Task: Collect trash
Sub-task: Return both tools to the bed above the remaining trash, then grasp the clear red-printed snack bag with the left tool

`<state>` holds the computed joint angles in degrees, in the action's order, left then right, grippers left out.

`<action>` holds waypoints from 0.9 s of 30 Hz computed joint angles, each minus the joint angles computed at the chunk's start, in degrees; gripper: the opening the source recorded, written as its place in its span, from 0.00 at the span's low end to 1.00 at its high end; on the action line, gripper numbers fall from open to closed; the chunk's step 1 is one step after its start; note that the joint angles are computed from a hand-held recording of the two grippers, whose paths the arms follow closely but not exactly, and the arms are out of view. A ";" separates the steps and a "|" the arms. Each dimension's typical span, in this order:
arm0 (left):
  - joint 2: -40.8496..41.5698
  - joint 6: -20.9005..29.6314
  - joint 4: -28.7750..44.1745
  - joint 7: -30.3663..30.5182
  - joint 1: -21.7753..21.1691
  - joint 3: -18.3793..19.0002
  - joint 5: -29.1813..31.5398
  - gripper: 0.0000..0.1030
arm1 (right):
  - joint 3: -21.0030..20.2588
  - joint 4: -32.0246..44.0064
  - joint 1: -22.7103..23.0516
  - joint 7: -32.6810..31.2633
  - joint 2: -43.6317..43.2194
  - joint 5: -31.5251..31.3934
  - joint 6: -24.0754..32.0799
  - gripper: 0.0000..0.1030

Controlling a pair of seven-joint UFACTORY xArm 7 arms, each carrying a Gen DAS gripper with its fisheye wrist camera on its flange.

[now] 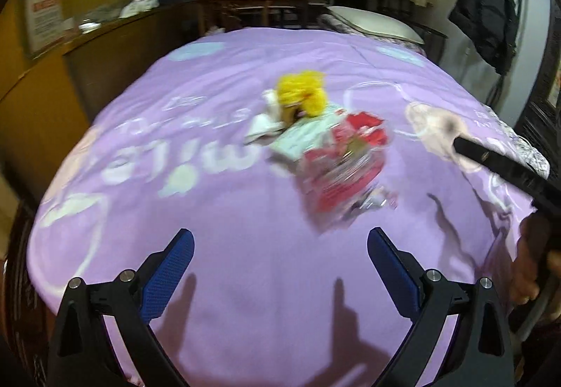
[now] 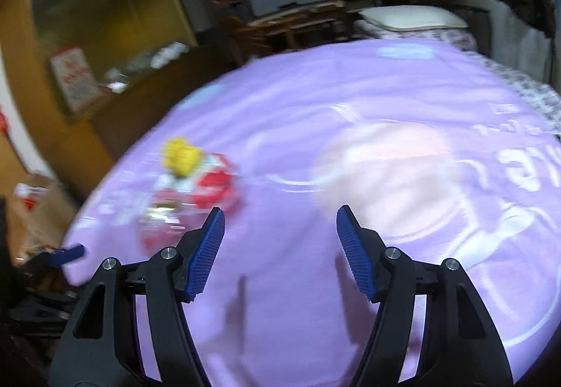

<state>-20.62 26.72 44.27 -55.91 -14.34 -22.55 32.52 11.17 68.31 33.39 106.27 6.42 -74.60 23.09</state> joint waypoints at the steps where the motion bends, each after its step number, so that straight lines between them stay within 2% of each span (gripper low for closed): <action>1: 2.26 -0.95 1.66 -0.42 0.63 -0.53 0.97 0.94 | -0.28 -0.49 -0.31 0.17 -0.07 0.16 -0.05 0.65; 3: 6.18 -2.32 4.53 -1.34 0.96 -0.70 2.91 0.94 | -0.71 -1.10 -0.81 1.78 0.02 -0.54 -0.59 0.69; 7: 13.29 -3.99 9.94 -1.98 -0.91 1.44 5.28 0.94 | -1.67 -1.94 -2.26 5.79 0.92 -1.21 -6.29 0.71; 12: 16.98 -1.63 13.61 -5.02 -3.39 4.54 9.10 0.94 | -1.66 -1.03 -1.70 2.13 1.93 0.29 -5.74 0.77; 15: 14.46 1.48 11.55 -6.96 -4.34 6.84 10.68 0.94 | -1.96 -0.94 -1.12 1.36 1.93 0.39 -5.66 0.77; 20: 4.38 5.02 2.72 -5.69 -2.39 8.13 7.08 0.94 | -2.75 -1.10 -1.45 5.67 1.85 -3.31 -8.69 0.80; 24: -1.71 1.65 -2.63 -1.44 -1.86 8.94 0.66 0.94 | -2.84 -1.29 -2.03 8.60 1.79 -5.36 -10.41 0.80; 27: -2.12 -1.71 -3.18 -0.64 -0.10 7.00 -0.55 0.94 | -2.59 -1.26 -2.13 8.22 1.81 -5.06 -10.10 0.81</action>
<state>-22.74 25.01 41.09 -56.55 -14.44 -15.55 31.97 8.57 67.05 31.25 114.49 8.22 -79.66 12.99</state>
